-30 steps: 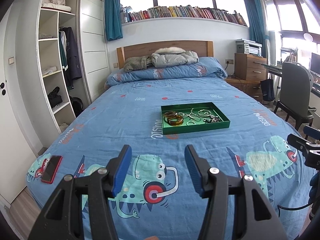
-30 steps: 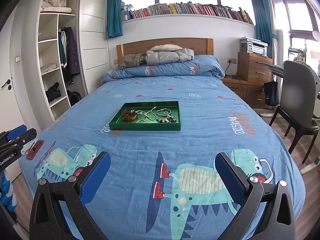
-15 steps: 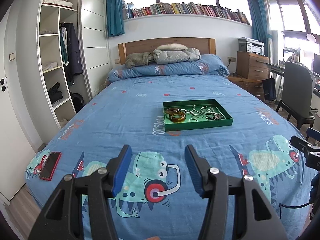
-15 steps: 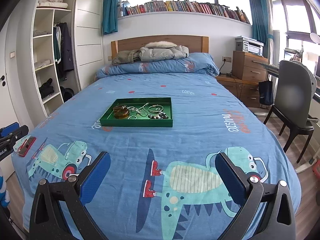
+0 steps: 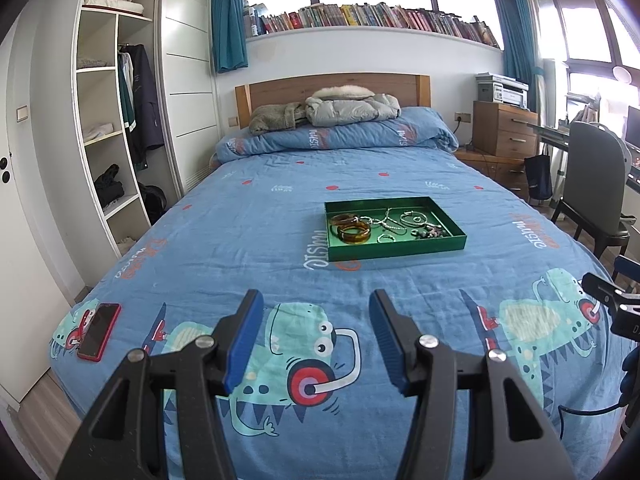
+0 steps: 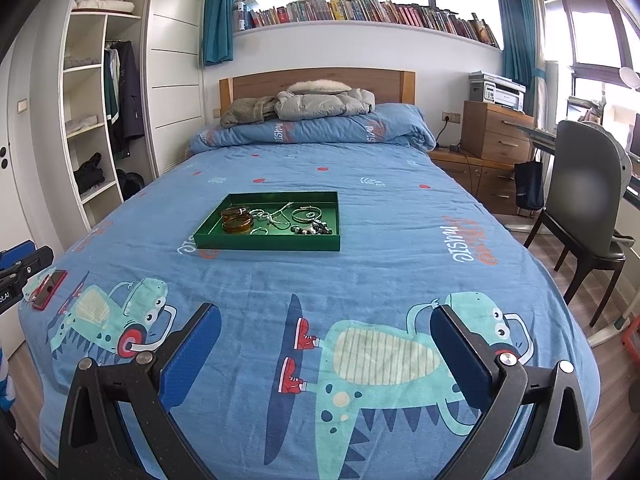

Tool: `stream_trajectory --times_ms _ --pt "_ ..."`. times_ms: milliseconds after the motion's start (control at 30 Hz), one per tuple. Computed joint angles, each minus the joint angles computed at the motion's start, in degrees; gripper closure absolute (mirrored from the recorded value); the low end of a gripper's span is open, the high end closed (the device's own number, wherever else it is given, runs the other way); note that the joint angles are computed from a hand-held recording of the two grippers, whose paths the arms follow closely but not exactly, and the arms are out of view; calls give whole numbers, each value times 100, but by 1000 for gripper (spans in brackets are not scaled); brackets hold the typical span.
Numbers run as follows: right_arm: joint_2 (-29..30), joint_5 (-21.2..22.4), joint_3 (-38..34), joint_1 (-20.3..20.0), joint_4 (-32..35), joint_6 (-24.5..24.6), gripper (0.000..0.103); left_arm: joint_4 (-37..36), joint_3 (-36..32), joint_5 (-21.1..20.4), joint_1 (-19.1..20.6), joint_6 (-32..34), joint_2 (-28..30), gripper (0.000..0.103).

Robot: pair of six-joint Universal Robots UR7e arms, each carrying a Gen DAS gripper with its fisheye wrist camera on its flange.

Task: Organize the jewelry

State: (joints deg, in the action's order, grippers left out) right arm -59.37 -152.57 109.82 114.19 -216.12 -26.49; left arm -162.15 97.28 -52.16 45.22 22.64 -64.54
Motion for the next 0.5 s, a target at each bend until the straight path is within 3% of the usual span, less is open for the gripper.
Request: stream_trajectory --times_ms 500 --pt "171 -277 -221 64 -217 -310 0 -11 -56 13 60 -71 109 50"
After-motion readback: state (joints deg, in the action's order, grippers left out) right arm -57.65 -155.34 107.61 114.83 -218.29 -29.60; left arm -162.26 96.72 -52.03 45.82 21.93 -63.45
